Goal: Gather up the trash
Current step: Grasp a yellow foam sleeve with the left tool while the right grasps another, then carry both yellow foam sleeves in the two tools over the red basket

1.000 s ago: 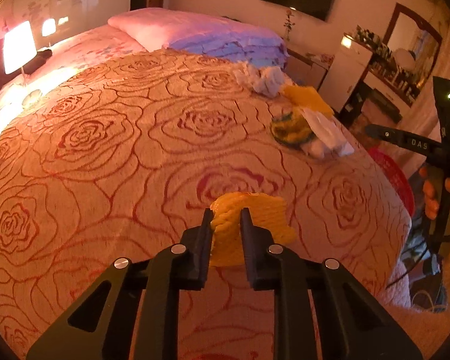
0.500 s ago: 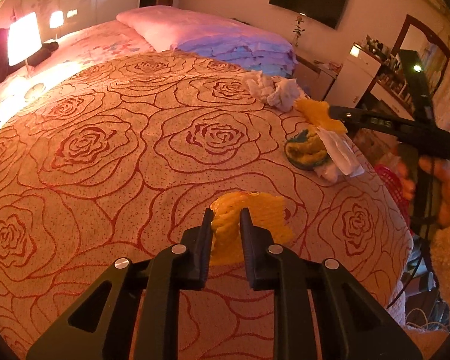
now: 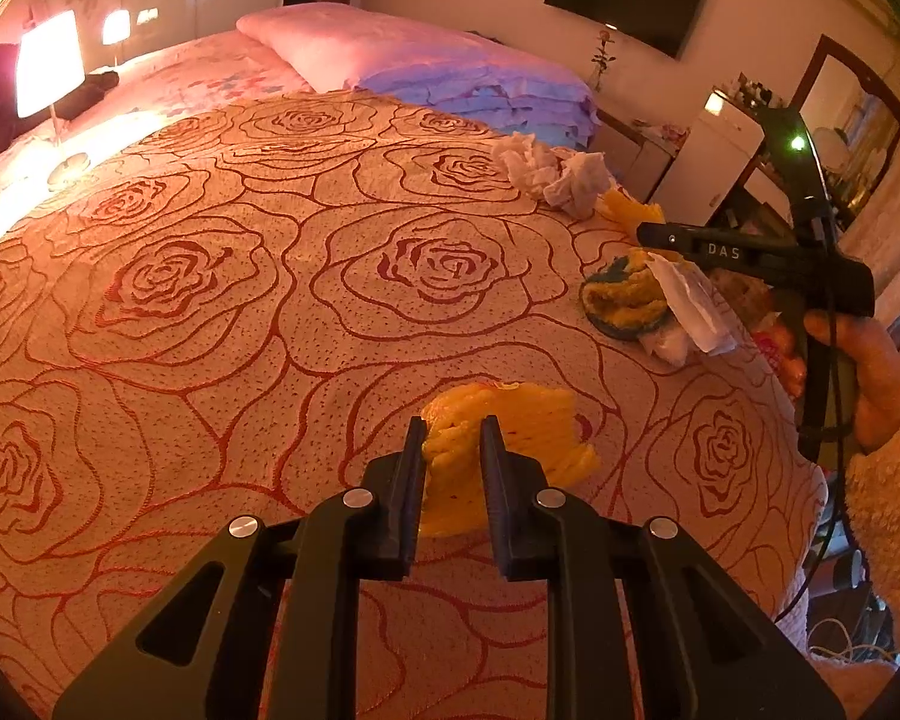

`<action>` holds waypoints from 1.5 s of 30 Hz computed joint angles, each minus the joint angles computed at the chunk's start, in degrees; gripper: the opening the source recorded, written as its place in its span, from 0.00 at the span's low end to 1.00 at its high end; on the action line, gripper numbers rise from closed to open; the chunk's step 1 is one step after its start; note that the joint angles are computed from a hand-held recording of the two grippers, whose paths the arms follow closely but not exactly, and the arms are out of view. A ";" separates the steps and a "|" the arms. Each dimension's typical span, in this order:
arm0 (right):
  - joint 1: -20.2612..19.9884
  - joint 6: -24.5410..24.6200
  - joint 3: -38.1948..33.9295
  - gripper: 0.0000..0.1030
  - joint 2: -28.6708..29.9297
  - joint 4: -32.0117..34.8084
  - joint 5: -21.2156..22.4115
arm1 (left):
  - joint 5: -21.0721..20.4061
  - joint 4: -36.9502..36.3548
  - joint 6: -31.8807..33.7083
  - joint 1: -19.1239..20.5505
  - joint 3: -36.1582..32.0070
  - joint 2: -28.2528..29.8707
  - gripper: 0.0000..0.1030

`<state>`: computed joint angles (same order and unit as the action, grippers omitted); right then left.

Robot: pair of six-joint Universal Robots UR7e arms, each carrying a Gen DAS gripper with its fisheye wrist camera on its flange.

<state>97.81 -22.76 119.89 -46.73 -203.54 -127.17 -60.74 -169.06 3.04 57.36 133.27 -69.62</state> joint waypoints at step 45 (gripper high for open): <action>7.57 4.59 15.82 0.13 -12.71 -12.71 -1.00 | -2.74 -2.13 2.89 -6.92 -0.40 -2.47 0.17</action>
